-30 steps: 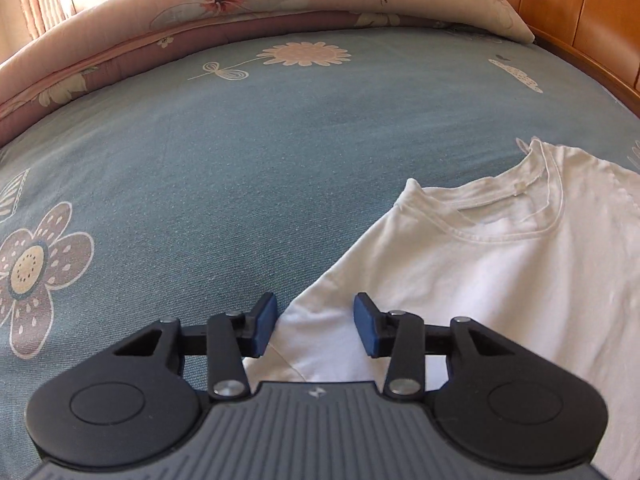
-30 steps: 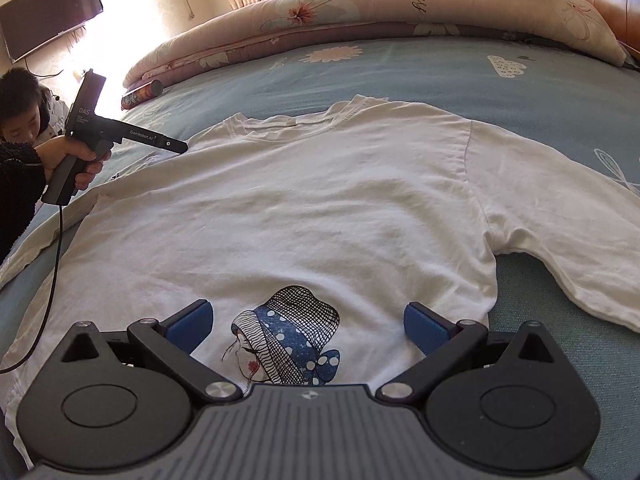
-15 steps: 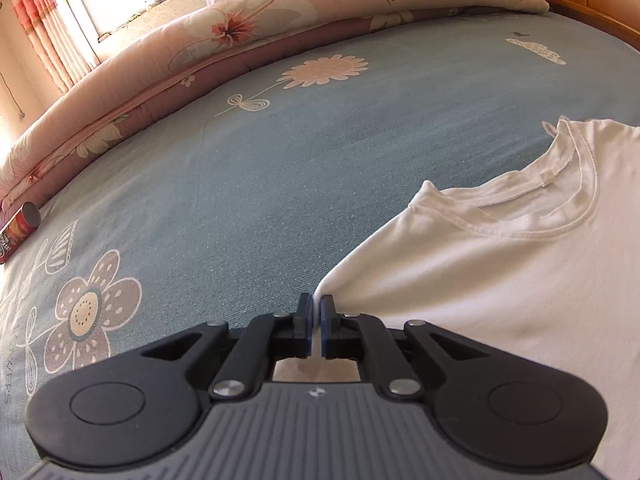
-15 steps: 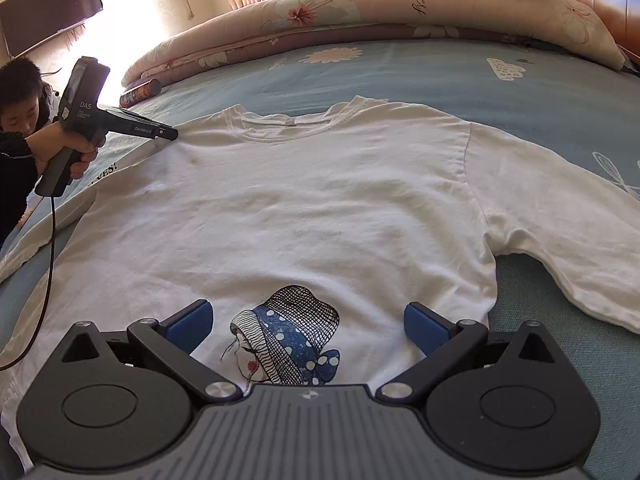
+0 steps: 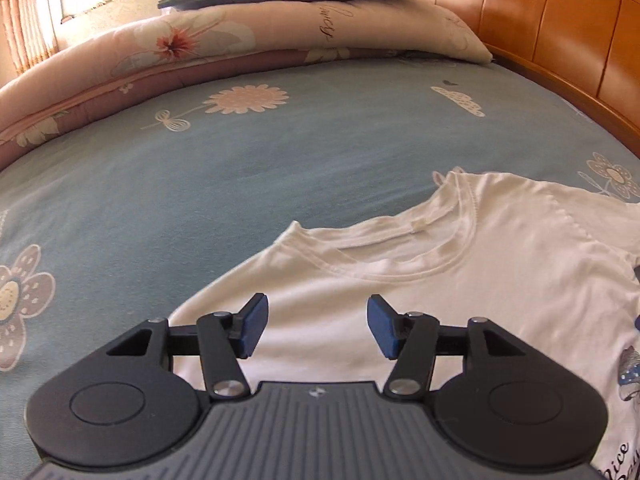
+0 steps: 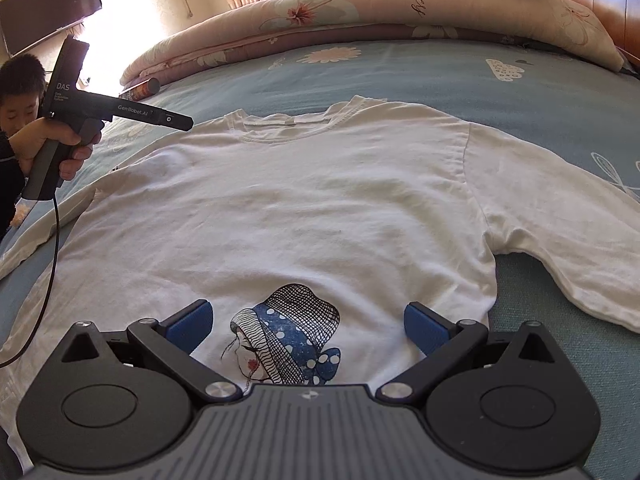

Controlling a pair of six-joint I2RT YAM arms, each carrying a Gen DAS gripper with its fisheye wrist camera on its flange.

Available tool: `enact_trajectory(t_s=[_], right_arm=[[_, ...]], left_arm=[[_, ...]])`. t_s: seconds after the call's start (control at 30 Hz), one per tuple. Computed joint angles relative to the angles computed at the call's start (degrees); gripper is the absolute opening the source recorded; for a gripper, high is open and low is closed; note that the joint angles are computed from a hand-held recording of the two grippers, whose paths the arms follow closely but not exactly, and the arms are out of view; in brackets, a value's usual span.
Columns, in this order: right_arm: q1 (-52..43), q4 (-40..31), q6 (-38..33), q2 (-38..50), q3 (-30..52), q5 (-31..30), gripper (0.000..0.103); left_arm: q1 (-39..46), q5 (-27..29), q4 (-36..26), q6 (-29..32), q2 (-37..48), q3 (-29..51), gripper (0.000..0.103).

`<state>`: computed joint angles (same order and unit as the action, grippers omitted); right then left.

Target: Fold clothes

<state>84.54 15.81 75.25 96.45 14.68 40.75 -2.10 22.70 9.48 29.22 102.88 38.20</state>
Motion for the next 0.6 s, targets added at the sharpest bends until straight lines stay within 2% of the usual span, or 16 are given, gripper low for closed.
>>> enact_trajectory(t_s=[0.1, 0.23, 0.33, 0.47, 0.53, 0.6], right_arm=[[-0.2, 0.6, -0.3, 0.1, -0.2, 0.0, 0.103], [-0.3, 1.0, -0.8, 0.5, -0.2, -0.1, 0.103], [-0.4, 0.7, -1.1, 0.6, 0.0, -0.2, 0.103], [-0.3, 0.5, -0.7, 0.2, -0.1, -0.1, 0.103], [-0.3, 0.8, -0.3, 0.2, -0.2, -0.1, 0.103], [-0.3, 0.9, -0.1, 0.1, -0.3, -0.1, 0.103]], left_arm=[[-4.5, -8.0, 7.2, -2.3, 5.4, 0.0, 0.056], [-5.0, -9.5, 12.6, -8.2, 11.5, 3.9, 0.059], [-6.7, -13.3, 15.8, -8.6, 13.7, 5.5, 0.065], [-7.9, -16.3, 14.2, -10.4, 9.0, 3.0, 0.062], [-7.4, -14.8, 13.0, -10.2, 4.1, -0.4, 0.063], [-7.0, -12.7, 8.9, -9.5, -2.0, -3.5, 0.063]])
